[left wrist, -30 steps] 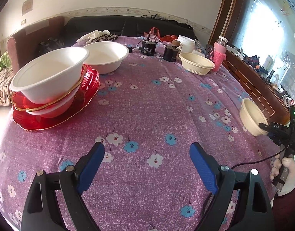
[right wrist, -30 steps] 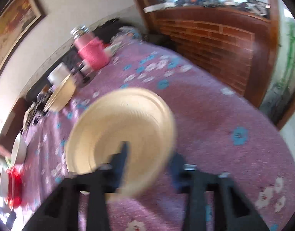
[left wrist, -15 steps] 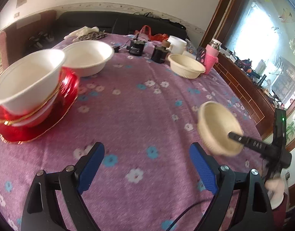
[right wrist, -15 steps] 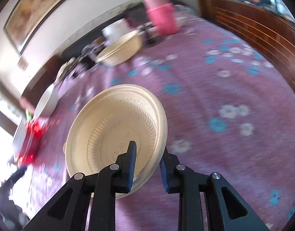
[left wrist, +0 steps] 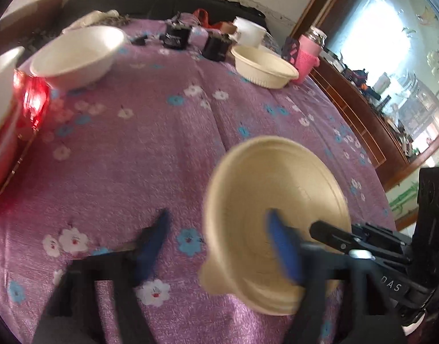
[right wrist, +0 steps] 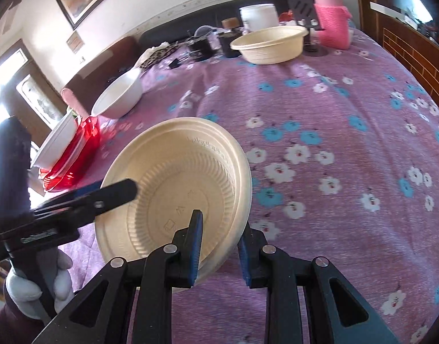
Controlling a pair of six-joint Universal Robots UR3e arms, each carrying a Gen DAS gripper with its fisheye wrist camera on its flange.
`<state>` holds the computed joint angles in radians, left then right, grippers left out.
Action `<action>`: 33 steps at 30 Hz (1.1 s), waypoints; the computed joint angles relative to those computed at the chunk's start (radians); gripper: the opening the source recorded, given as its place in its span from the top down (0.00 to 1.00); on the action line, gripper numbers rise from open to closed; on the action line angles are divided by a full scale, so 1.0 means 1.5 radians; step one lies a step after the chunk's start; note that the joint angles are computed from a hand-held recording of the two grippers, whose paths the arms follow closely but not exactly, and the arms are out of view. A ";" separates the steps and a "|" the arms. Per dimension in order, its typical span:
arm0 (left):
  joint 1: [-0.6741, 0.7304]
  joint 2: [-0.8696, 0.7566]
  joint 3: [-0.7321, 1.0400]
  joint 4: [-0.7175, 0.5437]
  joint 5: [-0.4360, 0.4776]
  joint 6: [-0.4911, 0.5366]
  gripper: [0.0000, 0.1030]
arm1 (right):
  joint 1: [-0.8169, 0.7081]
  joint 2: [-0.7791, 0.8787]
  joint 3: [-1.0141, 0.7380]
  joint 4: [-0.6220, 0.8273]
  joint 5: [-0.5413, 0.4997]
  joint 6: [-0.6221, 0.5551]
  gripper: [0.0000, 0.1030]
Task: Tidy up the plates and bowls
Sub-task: 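Carry the beige plate with the right tool while the left tool grips its rim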
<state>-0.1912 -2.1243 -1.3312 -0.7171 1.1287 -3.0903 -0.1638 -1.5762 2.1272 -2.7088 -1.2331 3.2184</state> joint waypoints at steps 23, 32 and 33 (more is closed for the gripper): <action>0.139 0.262 -0.050 -0.008 -0.050 0.052 0.58 | 0.209 0.070 -0.455 0.202 -0.130 0.031 0.76; 0.234 0.252 -0.001 -0.009 -0.032 0.047 0.55 | 0.310 0.306 -0.809 0.287 -0.166 0.052 0.76; 0.242 0.247 0.005 -0.009 -0.026 0.047 0.55 | 0.318 0.337 -0.857 0.305 -0.168 0.052 0.76</action>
